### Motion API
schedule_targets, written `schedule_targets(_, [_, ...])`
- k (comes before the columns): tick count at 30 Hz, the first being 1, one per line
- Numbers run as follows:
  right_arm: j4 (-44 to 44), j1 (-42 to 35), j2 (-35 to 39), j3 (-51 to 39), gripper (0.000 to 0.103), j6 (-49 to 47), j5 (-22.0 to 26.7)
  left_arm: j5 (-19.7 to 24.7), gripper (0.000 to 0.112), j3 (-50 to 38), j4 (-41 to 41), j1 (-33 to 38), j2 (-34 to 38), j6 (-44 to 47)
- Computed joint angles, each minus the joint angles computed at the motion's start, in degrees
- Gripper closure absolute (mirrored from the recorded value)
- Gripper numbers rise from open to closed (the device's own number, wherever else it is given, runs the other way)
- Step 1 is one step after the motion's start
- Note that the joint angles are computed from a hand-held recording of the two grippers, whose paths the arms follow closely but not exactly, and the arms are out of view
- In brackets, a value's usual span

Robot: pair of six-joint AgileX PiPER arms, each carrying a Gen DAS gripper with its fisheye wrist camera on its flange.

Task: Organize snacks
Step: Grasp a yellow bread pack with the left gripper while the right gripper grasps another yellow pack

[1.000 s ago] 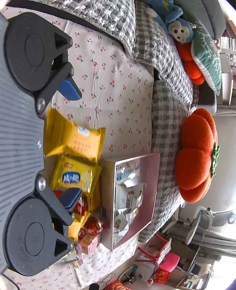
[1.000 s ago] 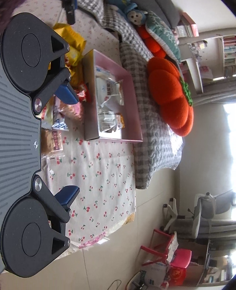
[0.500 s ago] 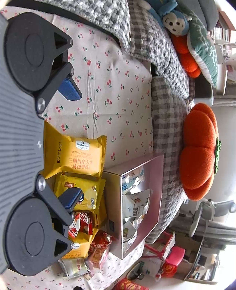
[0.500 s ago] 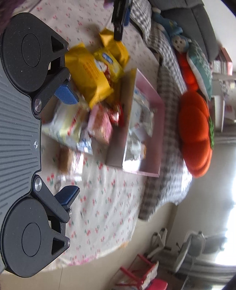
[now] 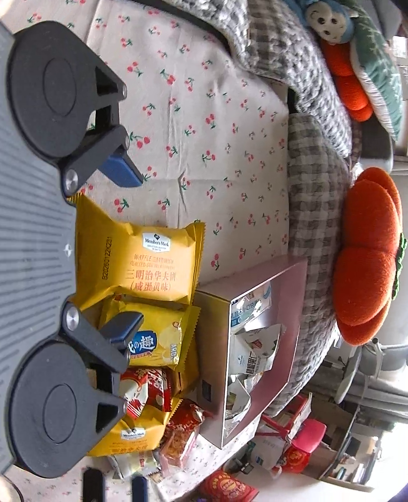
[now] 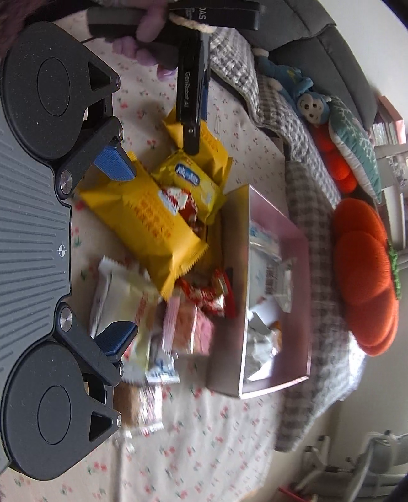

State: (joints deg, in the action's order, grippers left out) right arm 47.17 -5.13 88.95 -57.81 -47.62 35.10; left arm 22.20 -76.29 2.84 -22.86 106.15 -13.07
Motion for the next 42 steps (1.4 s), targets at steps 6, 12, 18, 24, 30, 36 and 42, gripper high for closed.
schedule_targets(6, [-1.25, 2.8, 2.72, -2.81, 0.006, 6.56, 0.5, 2.07, 0.05, -1.49, -3.31, 0.48, 0.66, 1.04])
schedule_targets(12, [-3.51, 5.52, 4.95, -5.27, 0.006, 11.89, 1.02, 4.37, 0.059, -3.41, -5.81, 1.2, 1.75, 1.46])
schedule_targets(18, [-5.99, 7.57, 5.91, -5.49, 0.006, 15.51, -0.93, 6.13, 0.066, -4.17, -4.84, 1.02, 2.1, 0.73])
schedule_targets(24, [-8.42, 9.42, 6.18, -4.57, 0.007, 18.89, -4.01, 6.87, 0.067, -4.75, -4.35, 1.05, 2.28, -0.57])
schedule_targets(30, [-10.5, 10.42, 5.98, -4.28, 0.011, 21.15, -5.54, 8.06, 0.067, -5.59, -1.3, 0.22, 2.52, -3.87])
schedule_targets(36, [-11.34, 9.7, 5.28, -4.36, 0.027, 20.5, -3.86, 9.38, 0.068, -6.34, -1.16, 0.23, 2.66, -4.5])
schedule_targets(42, [-8.78, 7.11, 4.7, -4.38, 0.053, 16.22, -0.21, 11.39, 0.069, -7.27, -1.49, 0.29, 2.64, -5.76])
